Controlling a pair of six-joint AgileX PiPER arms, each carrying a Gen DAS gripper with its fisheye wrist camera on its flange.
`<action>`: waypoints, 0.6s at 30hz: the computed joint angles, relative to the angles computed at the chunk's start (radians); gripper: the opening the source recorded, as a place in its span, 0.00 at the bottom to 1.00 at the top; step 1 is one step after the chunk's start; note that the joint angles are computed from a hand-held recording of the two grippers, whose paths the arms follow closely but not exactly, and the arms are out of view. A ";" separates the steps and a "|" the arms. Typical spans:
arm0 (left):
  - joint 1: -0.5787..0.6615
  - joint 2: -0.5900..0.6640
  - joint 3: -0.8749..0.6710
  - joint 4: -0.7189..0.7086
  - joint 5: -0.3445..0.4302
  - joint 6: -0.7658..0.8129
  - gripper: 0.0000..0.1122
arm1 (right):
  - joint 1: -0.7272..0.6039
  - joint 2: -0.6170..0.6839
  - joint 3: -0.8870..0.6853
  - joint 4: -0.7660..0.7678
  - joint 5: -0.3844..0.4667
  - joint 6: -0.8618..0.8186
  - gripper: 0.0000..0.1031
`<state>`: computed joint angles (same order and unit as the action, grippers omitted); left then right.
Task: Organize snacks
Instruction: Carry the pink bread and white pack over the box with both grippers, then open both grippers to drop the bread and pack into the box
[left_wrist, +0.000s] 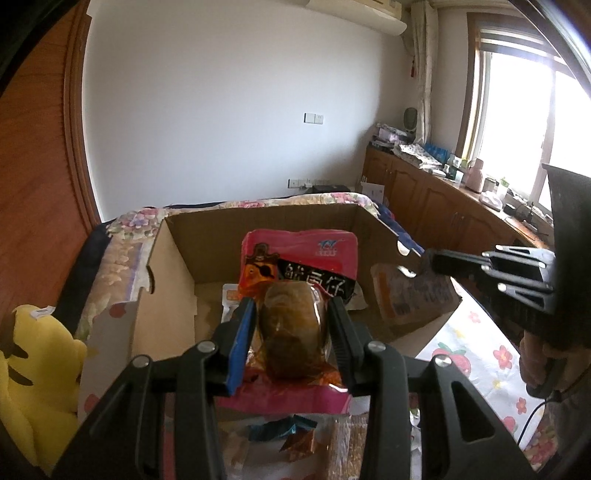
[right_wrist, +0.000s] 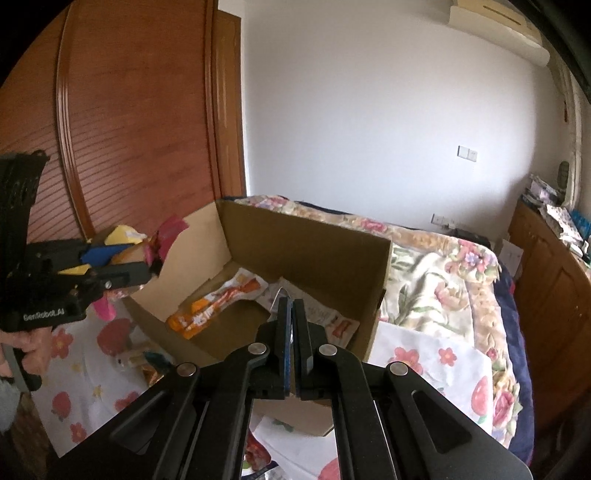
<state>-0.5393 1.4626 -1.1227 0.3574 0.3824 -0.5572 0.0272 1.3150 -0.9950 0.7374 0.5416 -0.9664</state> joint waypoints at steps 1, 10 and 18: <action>0.000 0.006 -0.002 0.000 -0.003 -0.002 0.34 | 0.002 0.002 0.006 0.003 -0.009 -0.006 0.00; 0.001 0.052 -0.014 0.034 -0.029 -0.045 0.37 | 0.016 0.023 0.038 0.020 -0.038 -0.031 0.00; -0.050 0.017 -0.002 0.218 0.002 -0.206 0.46 | 0.002 -0.032 0.087 0.053 -0.017 -0.054 0.00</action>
<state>-0.5889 1.4800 -1.1243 0.5758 0.3840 -0.7633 0.0292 1.2830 -0.9076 0.7900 0.5241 -1.0207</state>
